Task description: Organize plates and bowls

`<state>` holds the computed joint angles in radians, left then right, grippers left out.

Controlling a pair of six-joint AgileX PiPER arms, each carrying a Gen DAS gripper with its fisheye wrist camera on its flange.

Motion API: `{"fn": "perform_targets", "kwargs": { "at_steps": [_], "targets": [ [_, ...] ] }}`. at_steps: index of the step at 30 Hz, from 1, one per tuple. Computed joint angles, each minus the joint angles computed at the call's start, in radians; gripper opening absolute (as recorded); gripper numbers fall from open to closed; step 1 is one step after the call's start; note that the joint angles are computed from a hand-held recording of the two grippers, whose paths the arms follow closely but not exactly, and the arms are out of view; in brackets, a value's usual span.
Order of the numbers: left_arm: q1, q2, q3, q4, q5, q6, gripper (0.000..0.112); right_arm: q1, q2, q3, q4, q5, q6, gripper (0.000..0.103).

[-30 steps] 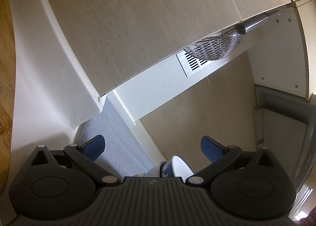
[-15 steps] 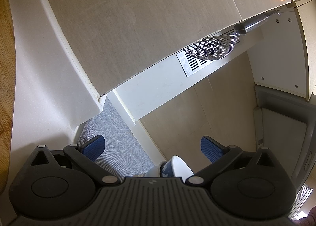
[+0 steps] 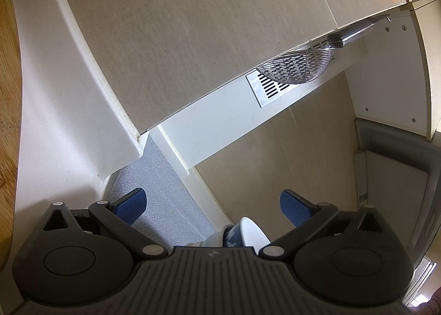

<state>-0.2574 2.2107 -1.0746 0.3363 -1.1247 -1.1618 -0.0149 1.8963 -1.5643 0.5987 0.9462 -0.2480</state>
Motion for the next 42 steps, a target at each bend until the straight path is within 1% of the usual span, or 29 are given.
{"fn": "perform_targets", "kwargs": {
  "at_steps": [12,25,42],
  "targets": [
    [0.005,0.01,0.001,0.004,-0.011,0.001,0.103,-0.006,0.001,-0.001,0.005,0.008,-0.007,0.097],
    [-0.002,-0.005,0.0,-0.001,0.005,0.0,0.103,-0.01,0.003,-0.006,0.005,0.015,-0.012,0.097],
    [0.001,0.001,-0.001,0.001,-0.001,0.0,0.103,-0.015,0.004,-0.007,0.01,0.02,-0.019,0.097]
  ]
}}
